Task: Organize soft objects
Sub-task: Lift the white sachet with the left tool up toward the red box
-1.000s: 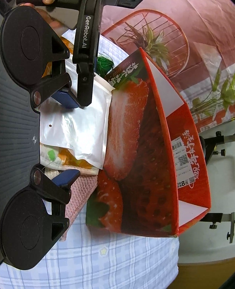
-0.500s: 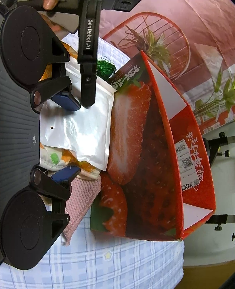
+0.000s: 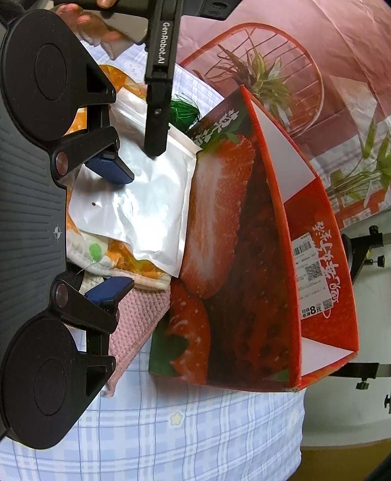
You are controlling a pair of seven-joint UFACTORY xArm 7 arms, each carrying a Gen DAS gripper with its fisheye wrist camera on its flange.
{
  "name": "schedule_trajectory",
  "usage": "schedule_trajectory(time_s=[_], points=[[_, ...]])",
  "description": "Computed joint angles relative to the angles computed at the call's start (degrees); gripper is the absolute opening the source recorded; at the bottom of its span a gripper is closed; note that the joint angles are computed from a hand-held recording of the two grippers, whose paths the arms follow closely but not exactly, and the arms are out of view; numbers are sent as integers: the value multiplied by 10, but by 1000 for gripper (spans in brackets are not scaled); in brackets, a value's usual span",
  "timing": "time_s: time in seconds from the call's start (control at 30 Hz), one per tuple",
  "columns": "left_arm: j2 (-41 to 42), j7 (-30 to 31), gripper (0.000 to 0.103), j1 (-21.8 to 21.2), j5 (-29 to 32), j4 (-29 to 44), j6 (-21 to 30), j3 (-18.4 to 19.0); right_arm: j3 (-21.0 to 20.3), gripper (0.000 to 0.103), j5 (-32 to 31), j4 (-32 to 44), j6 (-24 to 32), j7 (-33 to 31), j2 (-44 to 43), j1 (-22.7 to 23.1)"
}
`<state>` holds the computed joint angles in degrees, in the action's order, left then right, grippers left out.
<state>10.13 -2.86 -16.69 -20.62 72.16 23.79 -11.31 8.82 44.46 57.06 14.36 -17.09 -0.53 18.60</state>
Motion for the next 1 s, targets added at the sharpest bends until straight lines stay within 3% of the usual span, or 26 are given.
schedule_trajectory(time_s=[0.17, 0.27, 0.4, 0.53, 0.7, 0.87, 1.0], points=[[9, 11, 67, 4, -18, 10, 6, -4, 1, 65, 5, 1, 1, -5, 3, -1], [6, 25, 66, 7, -28, 7, 8, -7, 3, 64, -40, 0, -8, 14, 1, 0], [-4, 43, 53, 9, -33, 4, 14, -6, 3, 57, -109, -1, -13, 46, -5, 2], [-12, 77, 52, 11, -42, 4, 35, -5, -2, 57, -83, 9, 12, 25, -5, 4], [-8, 86, 52, 12, -76, 2, 32, -4, -3, 61, 30, 24, 27, -34, 11, -3], [-2, 70, 53, 4, -72, 4, 21, -5, 8, 60, 5, 41, 17, -11, 28, -6], [-16, 98, 44, 8, -88, 6, 31, -10, 14, 58, 30, 44, 26, -22, 23, -10]])
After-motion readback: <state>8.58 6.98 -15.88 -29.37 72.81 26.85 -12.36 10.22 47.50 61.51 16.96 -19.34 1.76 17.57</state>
